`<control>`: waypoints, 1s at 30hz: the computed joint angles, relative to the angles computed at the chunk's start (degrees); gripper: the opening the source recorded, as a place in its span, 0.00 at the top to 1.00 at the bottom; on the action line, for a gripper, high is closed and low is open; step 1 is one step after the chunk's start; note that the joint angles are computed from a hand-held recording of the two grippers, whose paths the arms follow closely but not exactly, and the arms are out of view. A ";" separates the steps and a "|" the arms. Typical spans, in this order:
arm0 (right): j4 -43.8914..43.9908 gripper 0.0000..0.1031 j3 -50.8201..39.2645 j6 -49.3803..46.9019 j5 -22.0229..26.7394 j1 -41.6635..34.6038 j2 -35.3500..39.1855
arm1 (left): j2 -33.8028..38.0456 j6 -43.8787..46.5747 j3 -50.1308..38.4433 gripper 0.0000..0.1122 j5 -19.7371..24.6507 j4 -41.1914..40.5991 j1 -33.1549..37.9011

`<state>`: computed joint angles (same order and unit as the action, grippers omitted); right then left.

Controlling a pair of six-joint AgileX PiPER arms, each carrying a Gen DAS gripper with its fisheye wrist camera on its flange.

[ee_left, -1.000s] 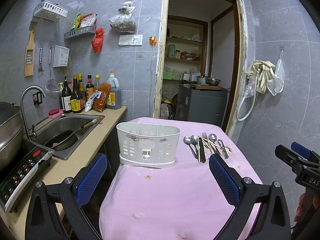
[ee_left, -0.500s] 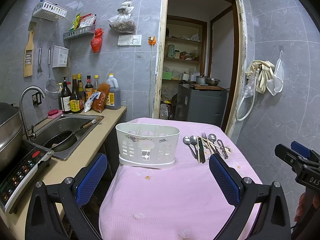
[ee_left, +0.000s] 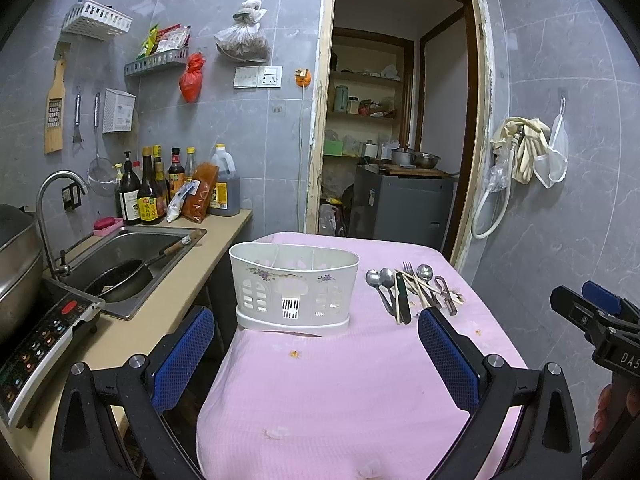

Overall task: Organize utensils
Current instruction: 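Move both tools down toward the pile of cutlery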

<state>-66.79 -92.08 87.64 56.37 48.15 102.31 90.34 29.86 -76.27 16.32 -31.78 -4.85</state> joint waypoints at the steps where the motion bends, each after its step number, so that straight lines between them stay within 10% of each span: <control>1: 0.03 0.01 -0.04 -0.03 -0.02 -0.03 0.02 | 0.19 -0.22 0.00 0.08 -0.20 0.19 -0.23; 18: 1.46 0.01 -1.89 -4.66 -4.26 -6.94 -0.34 | 9.47 -7.06 -13.25 0.08 2.35 5.95 -5.20; 30: 9.29 0.01 -8.96 -17.87 -15.04 -21.38 3.92 | 27.78 -26.24 -41.46 0.08 6.99 24.67 -12.45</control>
